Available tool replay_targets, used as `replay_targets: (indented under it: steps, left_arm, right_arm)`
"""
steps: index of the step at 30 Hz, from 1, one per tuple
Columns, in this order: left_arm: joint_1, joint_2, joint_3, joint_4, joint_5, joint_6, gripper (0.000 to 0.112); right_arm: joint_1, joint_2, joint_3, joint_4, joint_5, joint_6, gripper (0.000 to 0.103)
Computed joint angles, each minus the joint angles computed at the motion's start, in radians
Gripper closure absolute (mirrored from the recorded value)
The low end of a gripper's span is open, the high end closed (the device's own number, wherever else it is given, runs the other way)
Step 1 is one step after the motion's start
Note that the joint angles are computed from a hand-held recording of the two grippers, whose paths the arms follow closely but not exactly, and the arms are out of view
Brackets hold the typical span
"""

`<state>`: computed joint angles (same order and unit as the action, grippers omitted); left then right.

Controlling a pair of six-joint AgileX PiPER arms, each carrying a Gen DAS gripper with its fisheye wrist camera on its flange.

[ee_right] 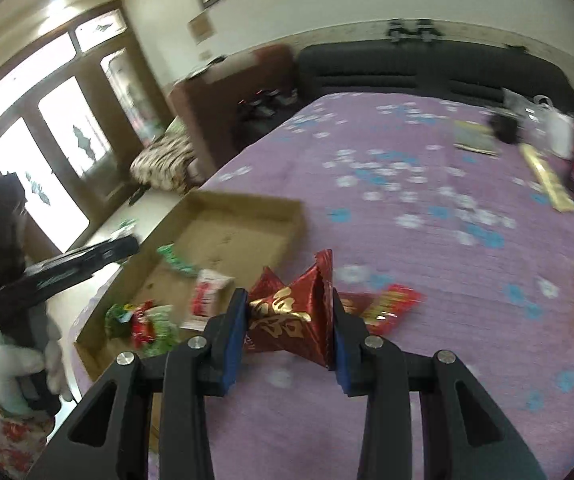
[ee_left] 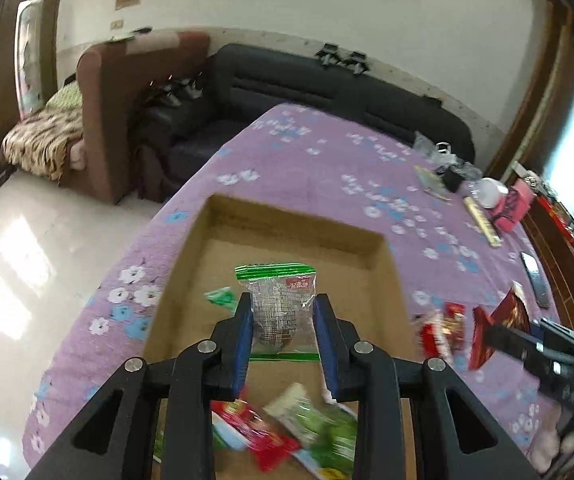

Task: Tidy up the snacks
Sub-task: 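Carry both items over the box and open both grippers, then move both grippers back toward the remaining red packets on the table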

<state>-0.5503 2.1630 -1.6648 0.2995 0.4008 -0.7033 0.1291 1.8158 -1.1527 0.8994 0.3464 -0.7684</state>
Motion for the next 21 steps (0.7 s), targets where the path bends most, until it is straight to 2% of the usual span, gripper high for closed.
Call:
replay_targets:
  steps: [5,8,11,13,15,17,21]
  left_arm:
    - [0.058,0.077,-0.056,-0.141,0.021,0.125,0.081]
    - [0.084,0.090,-0.056,-0.212,0.022,0.178,0.081]
    - [0.110,0.078,-0.024,-0.355,-0.017,0.302,0.080]
    - [0.117,0.058,0.006,-0.385,-0.049,0.338,0.072]
    - [0.119,0.029,0.054,-0.410,-0.092,0.351,0.056]
    - [0.116,0.002,0.091,-0.385,-0.124,0.324,0.054]
    - [0.105,-0.050,0.156,-0.392,-0.174,0.322,0.046]
  right_arm:
    - [0.135,0.160,-0.213,-0.360,0.022,0.386,0.066]
    - [0.175,0.268,-0.369,-0.519,0.078,0.560,0.066]
    - [0.199,0.360,-0.501,-0.635,0.131,0.684,0.066]
    - [0.207,0.403,-0.563,-0.669,0.161,0.724,0.066]
    - [0.209,0.418,-0.584,-0.666,0.166,0.732,0.066]
    - [0.210,0.411,-0.573,-0.672,0.153,0.743,0.065]
    - [0.209,0.329,-0.456,-0.668,0.064,0.735,0.061]
